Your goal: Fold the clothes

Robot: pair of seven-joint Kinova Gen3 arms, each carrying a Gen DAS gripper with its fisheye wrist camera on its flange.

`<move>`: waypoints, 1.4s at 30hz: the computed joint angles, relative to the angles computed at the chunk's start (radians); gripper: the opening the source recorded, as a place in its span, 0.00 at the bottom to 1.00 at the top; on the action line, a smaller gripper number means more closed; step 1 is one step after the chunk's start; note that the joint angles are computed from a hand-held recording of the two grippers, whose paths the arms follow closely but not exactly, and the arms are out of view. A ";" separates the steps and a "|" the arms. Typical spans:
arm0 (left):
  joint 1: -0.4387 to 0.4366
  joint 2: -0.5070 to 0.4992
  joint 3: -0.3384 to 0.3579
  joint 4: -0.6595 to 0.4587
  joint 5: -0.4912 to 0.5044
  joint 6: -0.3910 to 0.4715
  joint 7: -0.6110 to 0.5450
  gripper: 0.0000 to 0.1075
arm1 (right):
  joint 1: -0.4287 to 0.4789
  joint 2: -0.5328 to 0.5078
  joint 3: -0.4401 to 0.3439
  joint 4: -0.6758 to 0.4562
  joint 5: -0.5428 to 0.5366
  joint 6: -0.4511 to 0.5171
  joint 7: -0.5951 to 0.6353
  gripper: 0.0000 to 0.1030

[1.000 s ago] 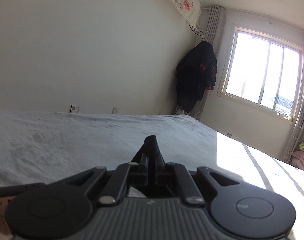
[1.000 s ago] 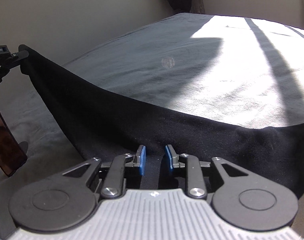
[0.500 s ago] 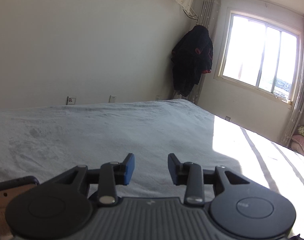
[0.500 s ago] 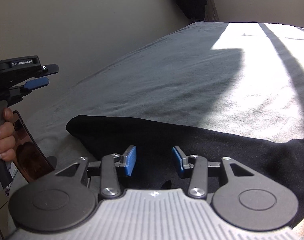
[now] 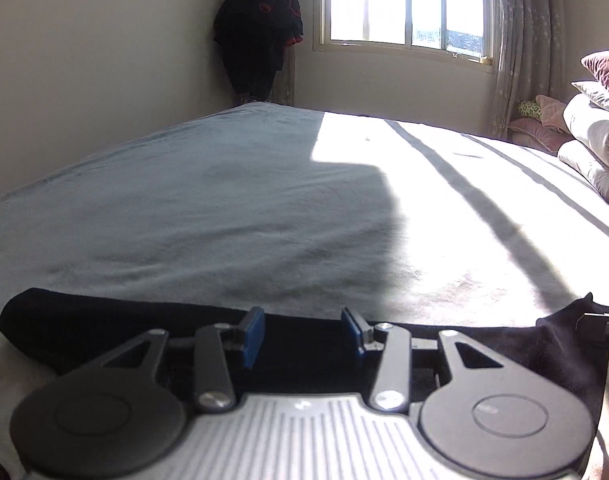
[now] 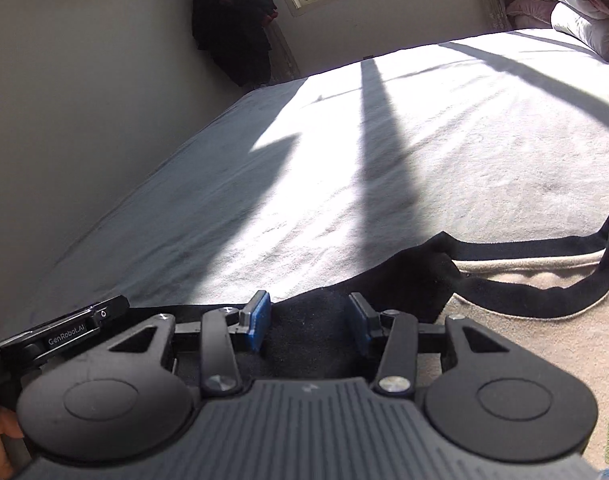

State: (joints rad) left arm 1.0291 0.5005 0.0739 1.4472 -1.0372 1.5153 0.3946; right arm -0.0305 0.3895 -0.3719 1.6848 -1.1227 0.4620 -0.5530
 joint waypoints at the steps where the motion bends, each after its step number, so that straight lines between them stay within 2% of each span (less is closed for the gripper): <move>1: -0.005 0.012 0.004 -0.003 0.014 -0.003 -0.006 0.40 | 0.011 0.010 -0.022 0.012 -0.013 -0.020 0.024 0.46; 4: -0.001 0.020 -0.004 0.018 0.020 -0.028 0.025 0.42 | 0.079 0.034 -0.155 0.063 -0.061 -0.137 0.146 0.46; 7: -0.002 0.018 -0.006 0.029 0.018 -0.043 0.046 0.45 | 0.077 0.023 -0.215 0.103 -0.106 -0.259 0.268 0.46; 10: -0.004 0.015 -0.007 0.040 0.015 -0.057 0.065 0.47 | -0.013 -0.004 -0.165 0.129 -0.147 -0.348 0.359 0.48; 12: -0.007 0.020 -0.006 0.033 0.016 -0.053 0.054 0.48 | -0.058 -0.016 -0.152 0.145 -0.106 -0.416 0.354 0.49; 14: -0.010 0.025 -0.007 0.025 0.018 -0.050 0.041 0.48 | -0.062 -0.017 -0.162 0.151 -0.076 -0.445 0.339 0.49; 17: -0.010 0.027 -0.010 0.022 0.019 -0.050 0.035 0.48 | -0.005 0.005 -0.220 0.144 -0.041 -0.444 0.311 0.49; 20: -0.009 0.026 -0.011 0.024 0.019 -0.053 0.036 0.48 | 0.023 0.008 -0.245 0.143 -0.010 -0.432 0.275 0.49; 42: -0.009 0.031 -0.016 0.020 0.019 -0.057 0.038 0.49 | 0.025 0.007 -0.256 0.142 0.253 -0.438 0.012 0.51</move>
State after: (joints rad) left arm 1.0197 0.5314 0.0578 1.4673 -1.0182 1.4581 0.4331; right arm -0.0051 0.3966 -0.6275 1.8273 -0.8696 0.0239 -0.5407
